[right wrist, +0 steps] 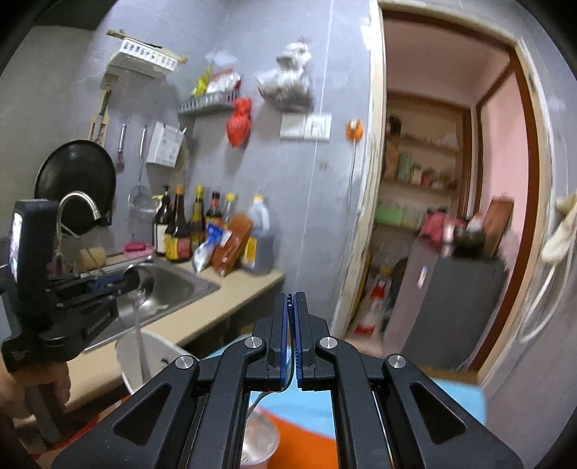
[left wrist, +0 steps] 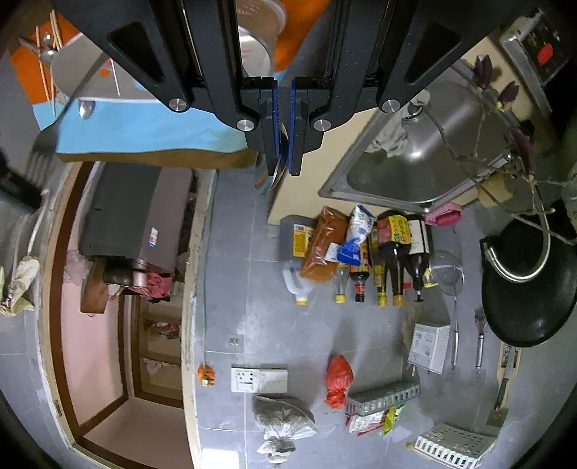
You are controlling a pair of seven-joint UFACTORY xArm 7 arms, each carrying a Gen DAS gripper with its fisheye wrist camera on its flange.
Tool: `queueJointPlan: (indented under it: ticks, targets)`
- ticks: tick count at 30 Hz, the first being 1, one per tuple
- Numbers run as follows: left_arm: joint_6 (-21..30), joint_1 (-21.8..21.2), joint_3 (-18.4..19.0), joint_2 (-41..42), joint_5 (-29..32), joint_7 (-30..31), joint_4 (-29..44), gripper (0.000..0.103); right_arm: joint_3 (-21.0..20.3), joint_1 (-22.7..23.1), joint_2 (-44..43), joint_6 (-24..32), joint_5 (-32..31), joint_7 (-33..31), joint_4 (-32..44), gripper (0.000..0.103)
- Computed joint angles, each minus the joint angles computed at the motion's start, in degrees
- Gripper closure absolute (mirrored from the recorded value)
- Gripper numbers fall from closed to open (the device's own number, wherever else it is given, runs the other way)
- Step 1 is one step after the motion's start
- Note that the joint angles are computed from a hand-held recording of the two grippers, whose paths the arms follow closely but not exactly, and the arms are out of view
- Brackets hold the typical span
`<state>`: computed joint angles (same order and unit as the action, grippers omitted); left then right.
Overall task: Organize utensils
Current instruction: 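Lift the spoon and fork and carry both toward the white basket, then open both tools over the white basket to drop the utensils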
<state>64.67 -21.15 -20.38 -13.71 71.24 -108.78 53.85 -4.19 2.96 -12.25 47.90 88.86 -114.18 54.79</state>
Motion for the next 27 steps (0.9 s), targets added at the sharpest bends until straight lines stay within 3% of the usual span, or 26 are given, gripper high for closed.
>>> queueJointPlan:
  ticks: [4,6,9,11,13,15,16,19,23,27]
  targets:
    - [-5.6,-0.1,0.6,-2.0,0.6,-1.6,-2.1,0.098,0.0,-0.4,1.2,1.1,-4.6,5.2,-0.1,0.1]
    - [-12.2,0.4,1.6,-4.4,1.7,-3.7,-4.3,0.095,-0.5,-0.8,1.8,3.6,-7.2,8.8,0.3,0.098]
    - [-19.4,2.1,1.8,-6.9,2.4,-5.9,-5.9,0.079,-1.2,-1.7,1.6,6.2,-8.8,12.5,0.6,0.086]
    - [-20.8,3.5,0.5,-8.2,3.4,-7.4,-5.8,0.066,-2.2,-2.5,1.8,9.1,-9.4,15.5,1.4,0.081]
    - [-22.1,4.7,-0.7,-9.0,4.3,-8.9,-5.2,0.06,-2.8,-3.4,1.8,10.6,-9.5,17.6,2.0,0.078]
    - [-22.0,5.5,-1.9,-8.9,3.8,-8.8,-3.7,0.054,-3.4,-4.3,1.9,11.8,-9.6,19.8,2.9,0.069]
    - [-21.5,5.8,-2.6,-8.7,3.8,-8.7,-2.9,0.048,-4.1,-5.1,1.9,12.8,-9.4,21.1,3.6,0.055]
    - [-19.6,6.4,-5.0,-6.9,5.1,-9.0,0.8,0.029,-5.5,-7.1,2.7,14.6,-7.9,22.9,5.8,0.028]
    - [-13.1,4.9,-8.0,-2.2,7.6,-8.9,6.7,0.004,-6.9,-10.3,4.5,15.9,-7.2,24.3,9.0,0.001]
    - [-6.5,1.6,-9.7,5.7,10.9,-6.0,14.3,0.003,-8.3,-14.5,7.9,19.7,-6.0,22.9,13.1,0.0]
